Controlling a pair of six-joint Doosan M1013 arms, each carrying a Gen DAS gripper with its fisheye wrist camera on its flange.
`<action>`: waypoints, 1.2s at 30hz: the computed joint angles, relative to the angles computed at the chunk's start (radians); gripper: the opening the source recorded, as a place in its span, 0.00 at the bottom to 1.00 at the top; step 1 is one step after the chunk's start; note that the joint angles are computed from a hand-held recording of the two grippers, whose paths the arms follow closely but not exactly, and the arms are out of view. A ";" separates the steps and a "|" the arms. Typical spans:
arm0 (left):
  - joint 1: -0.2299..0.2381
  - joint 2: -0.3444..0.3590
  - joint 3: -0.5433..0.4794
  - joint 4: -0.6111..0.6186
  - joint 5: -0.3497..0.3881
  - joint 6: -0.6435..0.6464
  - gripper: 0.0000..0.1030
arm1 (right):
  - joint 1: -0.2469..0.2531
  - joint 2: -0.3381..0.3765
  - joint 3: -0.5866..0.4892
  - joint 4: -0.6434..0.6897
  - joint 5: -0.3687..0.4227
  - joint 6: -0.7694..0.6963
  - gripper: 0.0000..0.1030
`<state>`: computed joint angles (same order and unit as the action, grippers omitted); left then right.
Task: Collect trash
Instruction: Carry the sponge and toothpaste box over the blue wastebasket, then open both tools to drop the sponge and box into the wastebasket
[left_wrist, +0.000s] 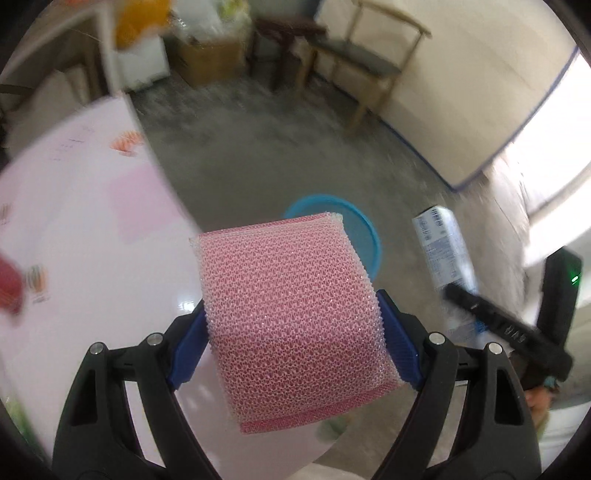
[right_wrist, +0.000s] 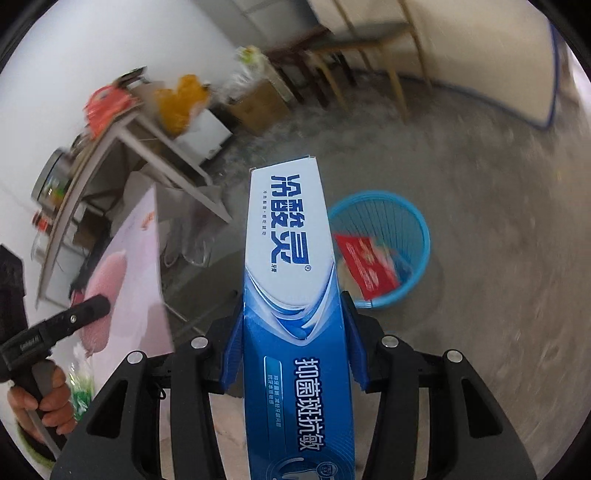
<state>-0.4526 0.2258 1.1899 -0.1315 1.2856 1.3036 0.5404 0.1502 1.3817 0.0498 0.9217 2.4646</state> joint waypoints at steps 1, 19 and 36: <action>-0.001 0.037 -0.031 -0.029 0.030 0.000 0.78 | -0.022 0.002 0.022 0.060 -0.017 -0.016 0.45; -0.023 0.292 -0.264 -0.133 0.099 -0.028 0.85 | -0.136 0.206 -0.052 0.047 0.073 -0.008 0.69; -0.031 0.042 -0.049 -0.120 -0.071 0.058 0.85 | -0.035 0.057 0.015 -0.114 0.031 0.069 0.71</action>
